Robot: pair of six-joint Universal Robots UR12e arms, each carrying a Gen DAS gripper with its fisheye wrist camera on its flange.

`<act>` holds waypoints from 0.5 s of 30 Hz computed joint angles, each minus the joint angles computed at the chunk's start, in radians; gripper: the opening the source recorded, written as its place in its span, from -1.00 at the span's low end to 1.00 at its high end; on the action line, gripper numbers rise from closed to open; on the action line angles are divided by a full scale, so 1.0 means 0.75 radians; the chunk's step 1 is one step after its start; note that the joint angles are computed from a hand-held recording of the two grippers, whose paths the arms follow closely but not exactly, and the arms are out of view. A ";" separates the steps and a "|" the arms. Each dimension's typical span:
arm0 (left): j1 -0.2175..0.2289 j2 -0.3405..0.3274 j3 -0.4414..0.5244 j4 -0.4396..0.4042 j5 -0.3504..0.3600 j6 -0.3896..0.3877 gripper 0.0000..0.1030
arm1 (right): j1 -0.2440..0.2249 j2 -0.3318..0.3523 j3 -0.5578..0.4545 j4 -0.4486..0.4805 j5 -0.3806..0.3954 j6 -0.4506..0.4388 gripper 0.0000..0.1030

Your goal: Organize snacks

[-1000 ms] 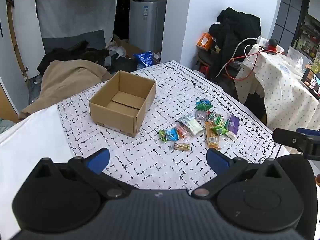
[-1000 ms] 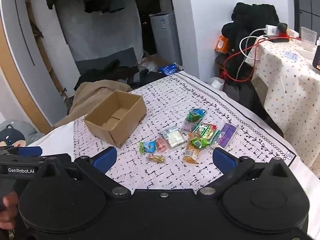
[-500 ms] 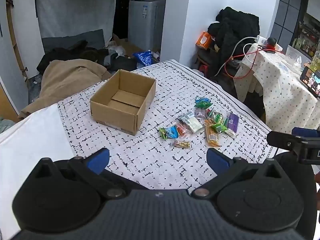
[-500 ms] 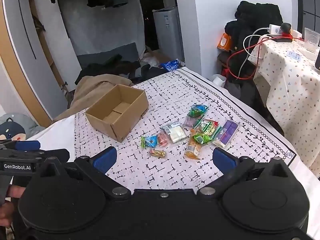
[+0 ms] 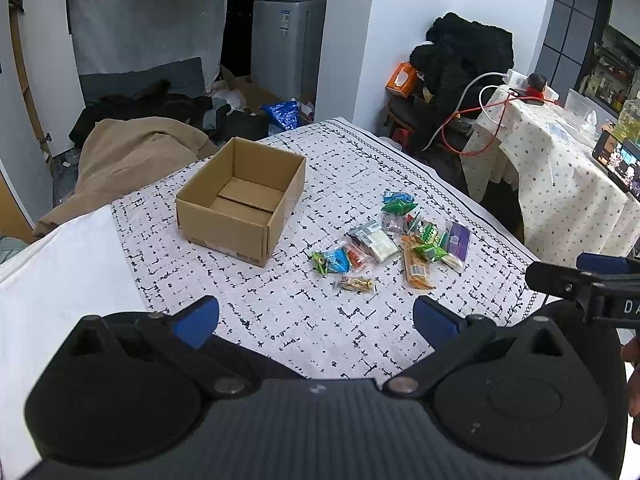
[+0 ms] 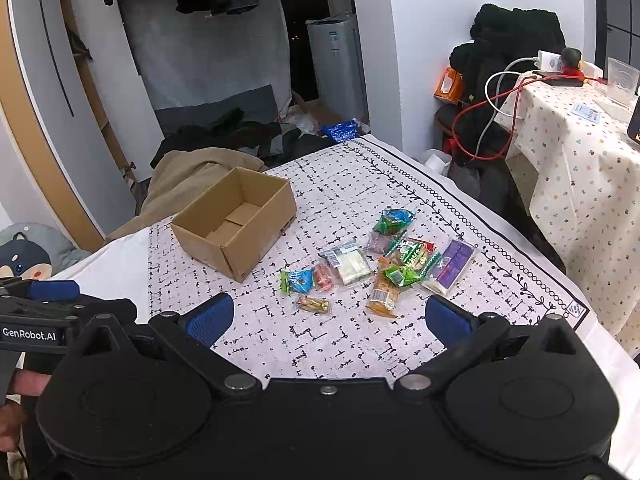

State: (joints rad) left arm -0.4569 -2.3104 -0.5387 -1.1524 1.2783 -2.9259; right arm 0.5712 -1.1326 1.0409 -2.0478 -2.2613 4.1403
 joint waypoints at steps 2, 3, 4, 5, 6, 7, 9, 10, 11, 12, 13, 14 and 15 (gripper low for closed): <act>-0.001 0.002 -0.002 0.002 0.002 0.000 1.00 | -0.001 -0.001 0.000 0.002 0.002 0.000 1.00; 0.000 0.001 -0.001 0.001 0.001 0.000 1.00 | -0.001 -0.002 0.002 0.002 0.003 -0.002 1.00; 0.000 0.000 0.001 -0.001 0.000 0.000 1.00 | 0.000 -0.002 0.002 0.003 0.003 -0.002 1.00; 0.000 0.000 0.002 -0.002 0.000 0.000 1.00 | 0.000 -0.003 0.003 0.003 0.005 -0.002 1.00; -0.001 0.001 -0.001 -0.002 0.000 -0.001 1.00 | -0.001 -0.005 0.006 0.001 0.006 -0.002 1.00; -0.001 0.003 -0.004 -0.001 0.000 -0.002 1.00 | 0.000 -0.004 0.005 0.000 0.006 -0.003 1.00; -0.002 0.005 -0.008 0.003 0.001 -0.004 1.00 | -0.001 -0.005 0.005 -0.001 0.005 -0.006 1.00; -0.002 0.004 -0.007 0.003 0.001 -0.002 1.00 | 0.000 -0.004 0.004 -0.002 0.003 -0.006 1.00; -0.002 0.004 -0.007 0.003 0.001 -0.002 1.00 | 0.001 -0.004 0.005 -0.002 0.001 -0.009 1.00; -0.002 0.005 -0.008 0.004 0.000 -0.001 1.00 | 0.001 -0.005 0.005 -0.001 0.000 -0.010 1.00; -0.001 0.004 -0.007 0.004 -0.001 0.001 1.00 | 0.001 -0.004 0.002 0.003 -0.002 -0.010 1.00; -0.002 0.005 -0.009 0.005 -0.001 0.001 1.00 | 0.002 -0.002 0.000 0.006 -0.004 -0.010 1.00; -0.001 0.005 -0.009 0.005 -0.002 0.001 1.00 | 0.002 -0.002 0.000 0.008 -0.004 -0.009 1.00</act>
State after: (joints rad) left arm -0.4577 -2.3065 -0.5453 -1.1490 1.2764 -2.9254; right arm 0.5725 -1.1343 1.0411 -2.0418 -2.2646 4.1333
